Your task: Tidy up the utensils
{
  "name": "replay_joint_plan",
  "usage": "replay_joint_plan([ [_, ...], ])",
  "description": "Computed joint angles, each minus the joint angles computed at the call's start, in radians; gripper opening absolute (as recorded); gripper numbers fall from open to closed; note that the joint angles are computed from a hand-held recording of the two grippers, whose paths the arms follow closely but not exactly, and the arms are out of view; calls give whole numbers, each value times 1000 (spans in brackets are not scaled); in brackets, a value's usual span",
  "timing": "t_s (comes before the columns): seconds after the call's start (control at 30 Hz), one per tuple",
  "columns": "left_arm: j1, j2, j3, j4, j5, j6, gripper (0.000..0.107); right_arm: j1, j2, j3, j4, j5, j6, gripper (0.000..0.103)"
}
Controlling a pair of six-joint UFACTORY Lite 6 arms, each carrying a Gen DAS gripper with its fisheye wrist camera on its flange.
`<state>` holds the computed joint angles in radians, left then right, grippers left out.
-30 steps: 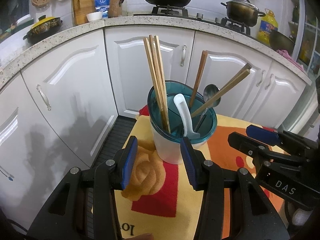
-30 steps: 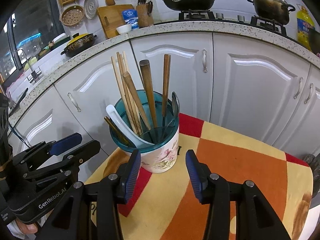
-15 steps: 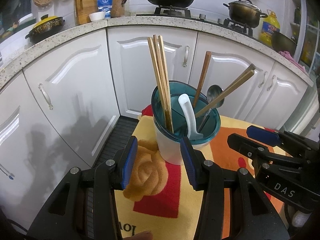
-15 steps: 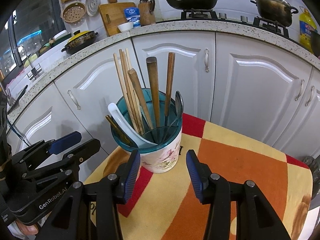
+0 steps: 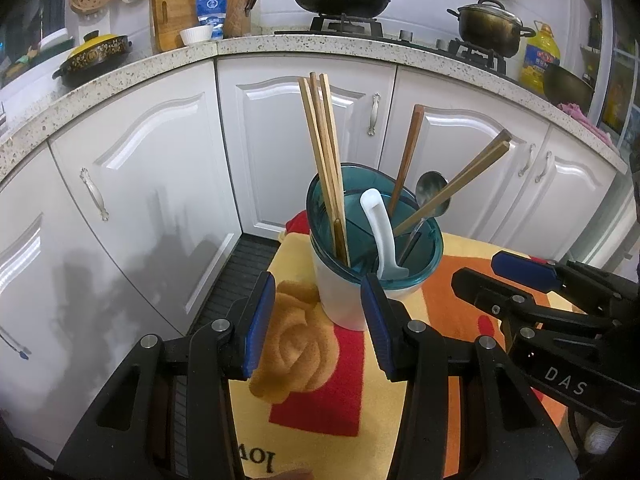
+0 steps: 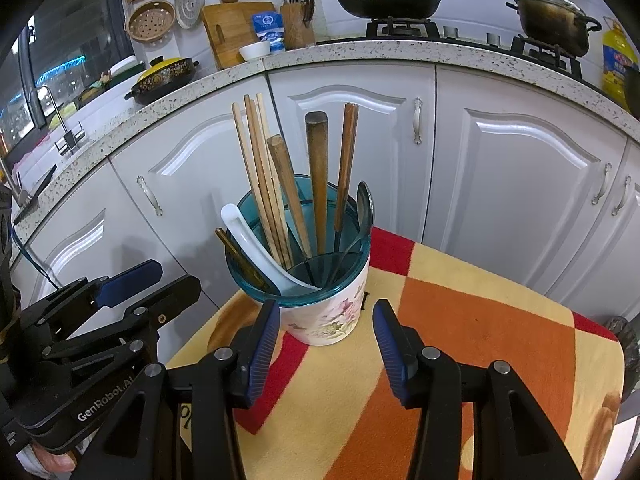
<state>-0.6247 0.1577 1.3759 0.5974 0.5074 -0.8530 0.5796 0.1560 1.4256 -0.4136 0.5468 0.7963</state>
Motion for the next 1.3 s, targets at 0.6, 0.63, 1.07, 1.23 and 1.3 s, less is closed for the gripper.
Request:
replay_joint_plan([
  [0.6,12,4,-6,-18,-10,16,44,3,25,20,10,3,-11,48],
  [0.63,13,4,-6,-20,-10,17,44,4,27,22,9,3,-11,48],
  [1.07,16,-1,-21,-19,-18,8,44,16,37,32,-2,10,1,50],
  [1.23,15,0,-25,-21,-23,7,44,18,41,34,-2,13,1,50],
  [1.3,15,1,-31,-20,-33,6,44,16,46,35,5,11,-5,51],
])
